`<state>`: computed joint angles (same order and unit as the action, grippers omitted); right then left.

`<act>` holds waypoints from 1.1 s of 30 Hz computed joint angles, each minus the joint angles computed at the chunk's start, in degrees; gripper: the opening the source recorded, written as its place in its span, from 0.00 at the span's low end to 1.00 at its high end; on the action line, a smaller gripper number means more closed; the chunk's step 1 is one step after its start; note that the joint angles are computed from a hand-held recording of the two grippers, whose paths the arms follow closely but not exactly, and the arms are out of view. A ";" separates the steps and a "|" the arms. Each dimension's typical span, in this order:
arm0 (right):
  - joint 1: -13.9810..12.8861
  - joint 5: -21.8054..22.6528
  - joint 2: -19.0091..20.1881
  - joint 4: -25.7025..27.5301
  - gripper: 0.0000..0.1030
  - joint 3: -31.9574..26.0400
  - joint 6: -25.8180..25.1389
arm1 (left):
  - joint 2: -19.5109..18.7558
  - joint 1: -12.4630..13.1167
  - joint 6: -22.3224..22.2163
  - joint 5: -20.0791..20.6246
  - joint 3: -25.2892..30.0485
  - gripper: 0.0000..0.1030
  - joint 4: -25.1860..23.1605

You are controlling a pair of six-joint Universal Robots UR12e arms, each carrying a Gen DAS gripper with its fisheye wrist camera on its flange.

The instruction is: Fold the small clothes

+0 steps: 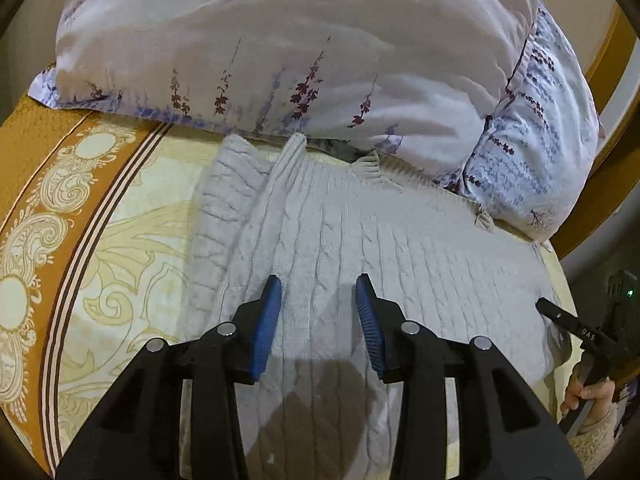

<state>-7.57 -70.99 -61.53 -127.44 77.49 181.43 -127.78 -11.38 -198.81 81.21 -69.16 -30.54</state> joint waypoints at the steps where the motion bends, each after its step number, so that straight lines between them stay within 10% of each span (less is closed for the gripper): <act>1: 0.06 -0.27 -0.01 -0.07 0.35 0.03 -0.26 | 0.03 -0.08 0.41 0.29 0.04 0.39 -0.22; 15: 3.80 -4.10 -0.71 -2.48 0.67 -0.18 -5.99 | 3.04 0.58 -0.32 1.45 -3.54 0.70 4.57; 22: 6.94 -12.73 0.19 -2.71 0.79 -0.62 -11.12 | 2.54 2.78 -6.26 -1.14 -3.02 0.70 2.22; 33: 8.01 -12.82 0.60 -3.85 0.81 -0.68 -9.53 | 0.90 3.18 -7.52 -4.75 -1.21 0.70 -0.35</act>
